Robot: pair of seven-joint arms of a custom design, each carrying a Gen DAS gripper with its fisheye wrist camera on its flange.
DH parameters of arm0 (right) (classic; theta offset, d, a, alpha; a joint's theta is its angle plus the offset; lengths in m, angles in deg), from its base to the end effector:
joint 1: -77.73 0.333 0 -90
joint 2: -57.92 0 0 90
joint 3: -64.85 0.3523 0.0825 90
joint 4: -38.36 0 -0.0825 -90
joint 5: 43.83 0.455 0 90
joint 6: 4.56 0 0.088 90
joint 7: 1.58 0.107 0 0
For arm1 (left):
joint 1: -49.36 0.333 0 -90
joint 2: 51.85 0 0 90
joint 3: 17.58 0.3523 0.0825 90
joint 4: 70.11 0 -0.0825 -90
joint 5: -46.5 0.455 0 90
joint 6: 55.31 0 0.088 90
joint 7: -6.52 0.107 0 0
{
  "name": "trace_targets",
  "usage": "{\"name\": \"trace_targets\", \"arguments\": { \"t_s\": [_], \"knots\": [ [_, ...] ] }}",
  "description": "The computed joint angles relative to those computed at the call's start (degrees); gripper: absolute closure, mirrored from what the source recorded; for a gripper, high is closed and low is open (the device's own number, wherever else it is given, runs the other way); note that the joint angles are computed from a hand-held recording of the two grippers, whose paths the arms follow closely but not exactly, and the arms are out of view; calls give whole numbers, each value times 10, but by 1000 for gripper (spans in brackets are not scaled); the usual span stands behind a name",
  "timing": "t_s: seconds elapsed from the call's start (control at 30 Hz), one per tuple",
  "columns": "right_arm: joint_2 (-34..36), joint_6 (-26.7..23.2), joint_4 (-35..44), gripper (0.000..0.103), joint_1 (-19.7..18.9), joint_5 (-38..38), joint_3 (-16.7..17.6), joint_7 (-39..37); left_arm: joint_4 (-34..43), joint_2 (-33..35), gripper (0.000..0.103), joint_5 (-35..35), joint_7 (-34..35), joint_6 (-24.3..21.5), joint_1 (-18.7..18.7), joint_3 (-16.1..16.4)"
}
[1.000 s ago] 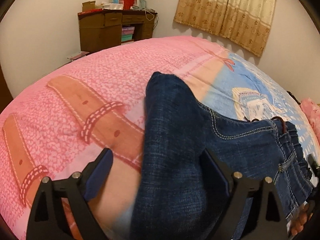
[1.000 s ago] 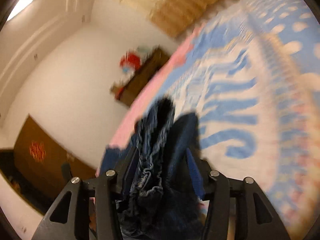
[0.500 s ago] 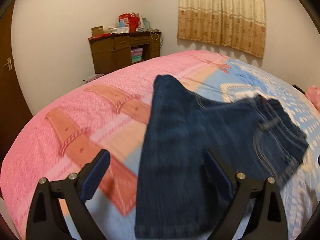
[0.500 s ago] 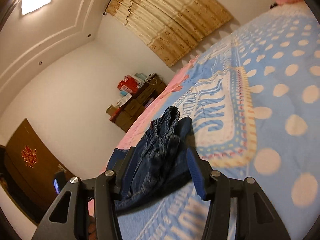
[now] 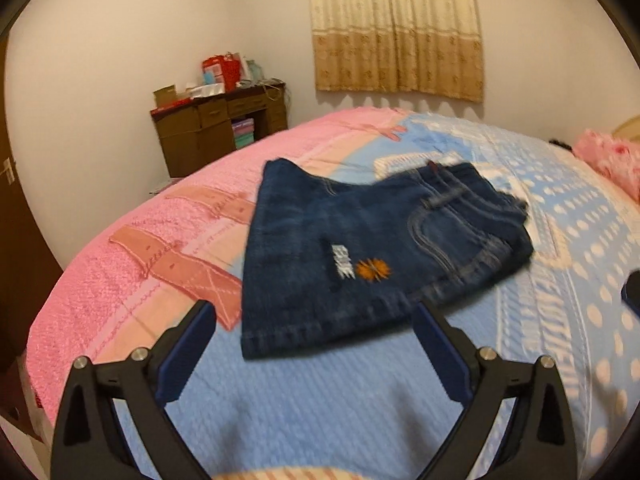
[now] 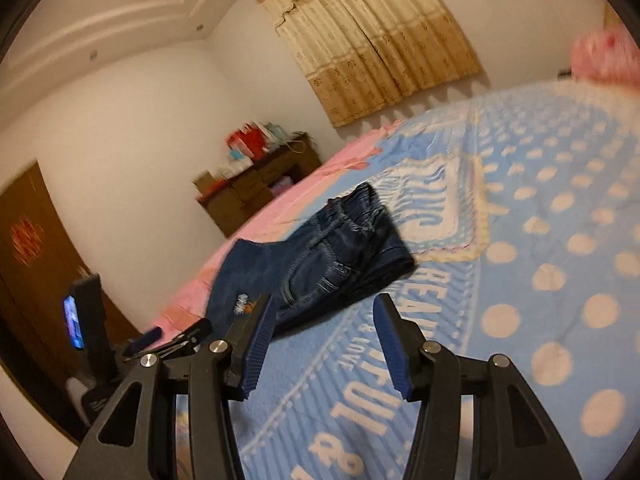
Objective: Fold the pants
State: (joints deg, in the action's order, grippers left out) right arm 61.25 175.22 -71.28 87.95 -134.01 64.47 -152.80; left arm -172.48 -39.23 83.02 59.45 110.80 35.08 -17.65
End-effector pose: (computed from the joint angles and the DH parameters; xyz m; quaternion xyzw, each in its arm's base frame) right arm 0.6281 0.1979 0.5361 -0.4848 0.6783 -0.2417 0.4964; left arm 0.7065 -0.2174 0.5320 -0.5793 0.6760 -0.3210 0.3232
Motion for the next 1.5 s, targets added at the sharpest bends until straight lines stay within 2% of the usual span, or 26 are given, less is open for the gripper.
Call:
{"name": "trace_targets", "arguments": {
  "t_s": [0.03,0.1,0.17,0.27,0.37,0.47,0.53,0.67,0.8,0.97,1.07,1.17,1.23,1.37,1.5],
  "knots": [
    [-10,-20,-16,50,3,63,5,-75,-5,-3,2,-17,21,-4,6,-10],
    [-30,-68,-38,50,13,132,15,-171,-19,-14,2,-40,48,-10,10,-21],
    [-50,-122,-52,50,22,156,28,-225,-34,-25,2,-46,57,-7,11,-26],
    [-70,-163,-65,46,26,161,42,-249,-53,-42,2,-52,68,-6,12,-34],
    [-93,-176,-83,45,25,149,54,-236,-79,-67,2,-43,72,15,16,-41],
    [-117,-186,-95,44,20,105,69,-192,-101,-92,0,-21,60,34,23,-48],
    [-133,-206,-101,43,19,75,81,-160,-115,-111,0,17,28,44,32,-53],
    [-160,-230,-112,37,19,11,97,-89,-131,-143,0,132,-80,61,67,-71],
    [-173,-255,-113,36,29,-14,108,-82,-152,-165,0,92,-59,87,95,-88],
    [-185,-278,-115,35,38,-40,114,-63,-163,-182,0,124,-98,113,145,-126],
    [-190,-296,-118,35,43,-43,117,-61,-167,-183,0,95,-80,111,157,-139],
    [-195,-309,-122,34,45,-47,119,-57,-162,-180,0,150,-125,106,180,-160],
    [-197,-311,-123,33,46,-45,118,-57,-160,-179,0,171,-135,97,178,-160],
    [-195,-307,-124,32,46,-28,116,-66,-169,-178,0,92,-62,99,151,-141],
    [-197,-306,-126,32,45,-25,118,-66,-166,-180,0,126,-96,100,168,-154]
  ]
}}
